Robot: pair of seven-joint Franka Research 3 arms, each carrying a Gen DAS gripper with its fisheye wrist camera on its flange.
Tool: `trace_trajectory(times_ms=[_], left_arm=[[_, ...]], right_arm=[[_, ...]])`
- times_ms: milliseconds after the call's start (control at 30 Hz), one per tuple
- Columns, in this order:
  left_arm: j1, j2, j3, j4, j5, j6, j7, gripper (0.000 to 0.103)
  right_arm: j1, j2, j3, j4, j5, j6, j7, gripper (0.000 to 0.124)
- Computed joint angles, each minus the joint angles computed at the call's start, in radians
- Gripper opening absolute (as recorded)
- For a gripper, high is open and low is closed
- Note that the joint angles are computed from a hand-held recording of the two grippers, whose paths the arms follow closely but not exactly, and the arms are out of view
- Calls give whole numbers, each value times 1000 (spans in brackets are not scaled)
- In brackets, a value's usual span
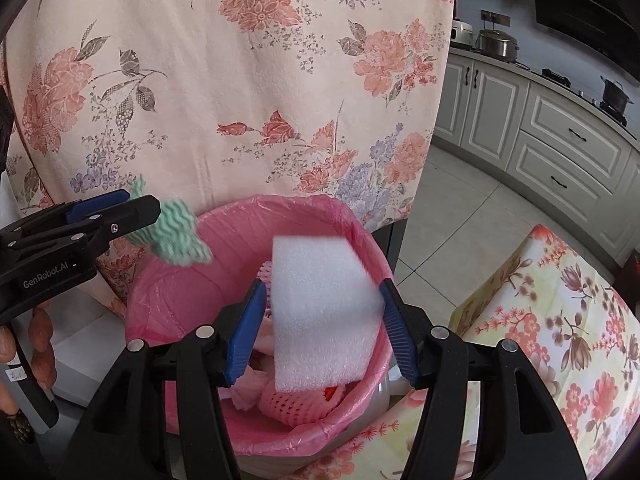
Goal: Collect trash
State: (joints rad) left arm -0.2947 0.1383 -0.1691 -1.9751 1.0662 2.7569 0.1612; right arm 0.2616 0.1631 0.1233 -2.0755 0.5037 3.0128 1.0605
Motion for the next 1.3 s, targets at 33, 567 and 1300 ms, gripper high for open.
trace_trajectory(times_ms=[33,567,1300], left_arm=[[0,2,0,3,-1,-1,2,54],[4,-69,-23,-77,11,10,-14,67],[64,-337,-150,-369,-112,70,42,97]], right_arm=[[3,-1,-4,-2,-8,1,7,58],[-22,-107,5,-138,117,110,-32,64],[4,-375,63,-476,127,289,71,85]])
